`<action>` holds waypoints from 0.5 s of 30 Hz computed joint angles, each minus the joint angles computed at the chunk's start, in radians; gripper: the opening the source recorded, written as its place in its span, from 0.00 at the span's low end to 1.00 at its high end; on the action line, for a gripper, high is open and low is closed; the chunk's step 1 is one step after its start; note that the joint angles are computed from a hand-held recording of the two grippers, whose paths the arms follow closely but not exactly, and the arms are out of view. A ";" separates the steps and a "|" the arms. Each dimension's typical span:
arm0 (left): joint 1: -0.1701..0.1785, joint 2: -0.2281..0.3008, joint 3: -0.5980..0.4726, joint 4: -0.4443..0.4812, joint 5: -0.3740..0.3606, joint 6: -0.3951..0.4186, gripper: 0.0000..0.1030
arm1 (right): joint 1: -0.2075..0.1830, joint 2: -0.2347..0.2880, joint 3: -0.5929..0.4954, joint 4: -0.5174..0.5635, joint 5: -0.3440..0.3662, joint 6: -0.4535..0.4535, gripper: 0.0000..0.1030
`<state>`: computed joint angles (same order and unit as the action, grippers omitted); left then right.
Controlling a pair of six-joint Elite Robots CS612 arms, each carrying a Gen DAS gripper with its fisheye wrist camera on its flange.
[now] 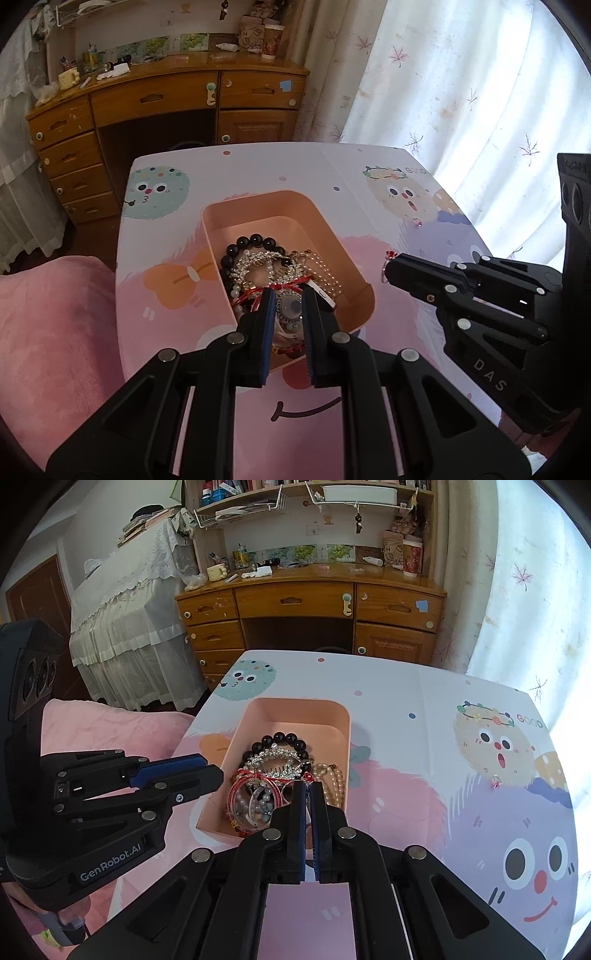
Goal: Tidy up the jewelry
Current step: 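Carry the earring and ring into the pink box and open both tools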
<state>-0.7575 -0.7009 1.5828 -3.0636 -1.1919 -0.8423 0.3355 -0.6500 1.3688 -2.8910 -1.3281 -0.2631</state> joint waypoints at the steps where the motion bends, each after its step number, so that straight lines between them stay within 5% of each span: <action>1: 0.002 0.001 0.001 -0.016 -0.009 -0.007 0.19 | -0.003 0.001 -0.001 0.004 0.007 0.001 0.09; 2: 0.002 0.001 -0.002 -0.010 -0.008 -0.022 0.27 | -0.007 0.002 -0.002 0.008 0.006 0.001 0.19; 3: 0.004 0.000 -0.005 0.004 -0.007 -0.043 0.46 | -0.010 0.001 -0.001 0.007 0.008 0.002 0.32; 4: 0.005 -0.001 -0.007 0.018 -0.001 -0.068 0.51 | -0.016 0.005 -0.003 -0.002 0.004 0.006 0.33; 15: 0.018 0.010 -0.016 0.067 -0.036 -0.263 0.54 | -0.068 0.005 -0.004 0.030 0.014 0.043 0.51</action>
